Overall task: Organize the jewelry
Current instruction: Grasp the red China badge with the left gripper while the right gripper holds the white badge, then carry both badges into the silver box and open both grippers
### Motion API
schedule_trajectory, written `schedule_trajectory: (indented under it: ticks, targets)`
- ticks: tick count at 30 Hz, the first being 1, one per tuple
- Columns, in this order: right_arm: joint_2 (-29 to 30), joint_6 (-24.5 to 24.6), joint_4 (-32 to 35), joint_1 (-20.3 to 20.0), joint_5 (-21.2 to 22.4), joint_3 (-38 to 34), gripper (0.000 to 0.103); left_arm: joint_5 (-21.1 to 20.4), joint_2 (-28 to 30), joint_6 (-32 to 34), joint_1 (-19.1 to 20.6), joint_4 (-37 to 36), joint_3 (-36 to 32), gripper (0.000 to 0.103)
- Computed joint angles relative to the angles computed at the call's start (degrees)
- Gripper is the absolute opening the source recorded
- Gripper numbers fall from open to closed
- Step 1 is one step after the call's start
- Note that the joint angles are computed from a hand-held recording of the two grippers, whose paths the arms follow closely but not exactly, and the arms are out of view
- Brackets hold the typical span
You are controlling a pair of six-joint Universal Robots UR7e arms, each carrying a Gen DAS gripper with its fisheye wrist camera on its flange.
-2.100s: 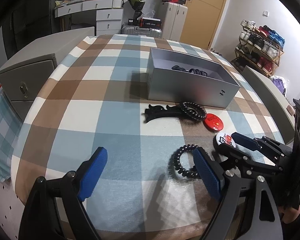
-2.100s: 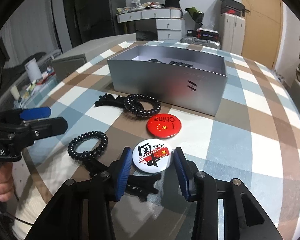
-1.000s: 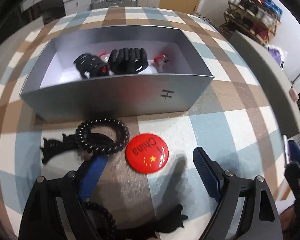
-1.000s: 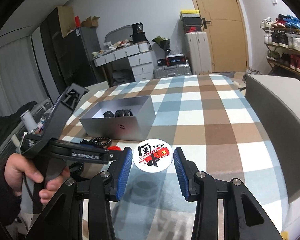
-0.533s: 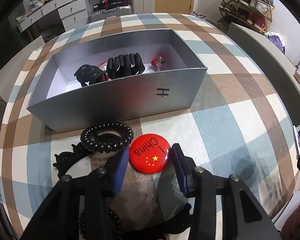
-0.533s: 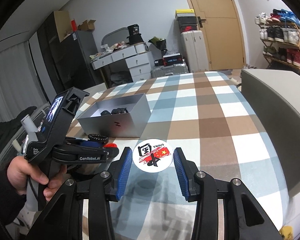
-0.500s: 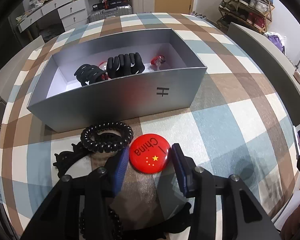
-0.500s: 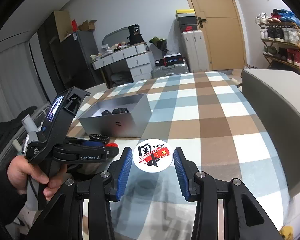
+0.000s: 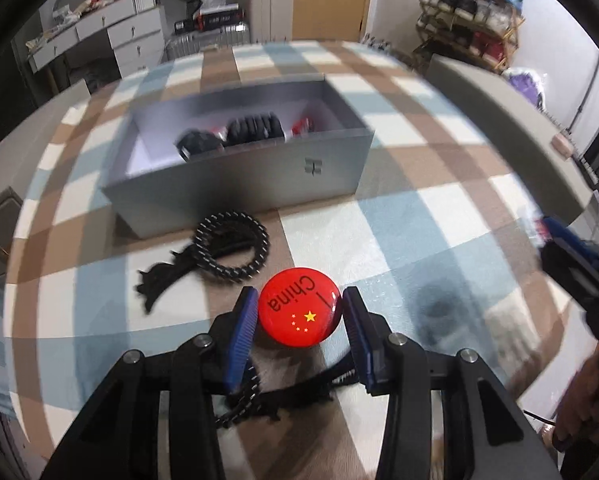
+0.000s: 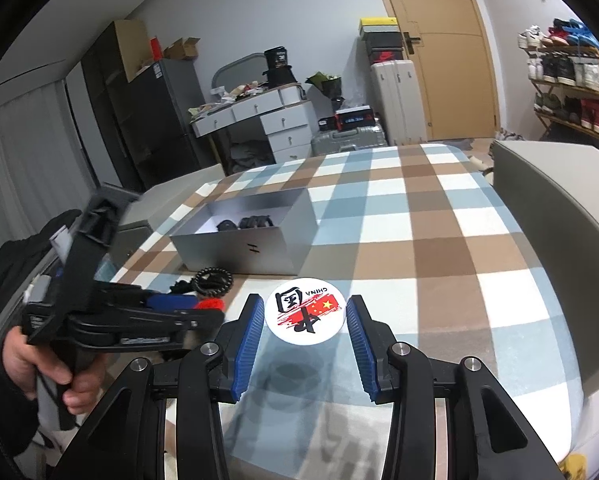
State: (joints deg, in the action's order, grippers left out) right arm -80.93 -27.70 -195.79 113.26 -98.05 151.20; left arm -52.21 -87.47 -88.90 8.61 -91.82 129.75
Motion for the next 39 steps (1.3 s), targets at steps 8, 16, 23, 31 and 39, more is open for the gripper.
schedule_trajectory:
  ticks: [8, 16, 23, 31, 39]
  targets:
    - [4.24, 3.28, 4.47, 2.0, 3.65, -5.09, 0.042, 6.21, -5.3, -8.89, -4.8, 13.33, -2.83, 0.038]
    - [11.93, 4.31, 6.85, 4.75, 6.01, -13.22, 0.042, 12.09, -9.85, -12.44, -2.21, 18.68, -2.87, 0.038]
    - [19.36, 4.53, 8.32, 6.03, 4.89, -20.24, 0.042, 15.73, -13.02, -1.88, 3.28, 6.75, 0.11, 0.038]
    - [24.4, 5.02, 8.88, 5.5, 3.86, -25.01, 0.042, 17.03, -13.57, 4.84, 6.88, -2.58, 2.18, 0.038]
    - [27.27, 3.7, 8.4, 5.11, 2.76, -27.0, 0.042, 15.96, -12.46, 11.72, 9.56, -11.25, 3.39, 0.038]
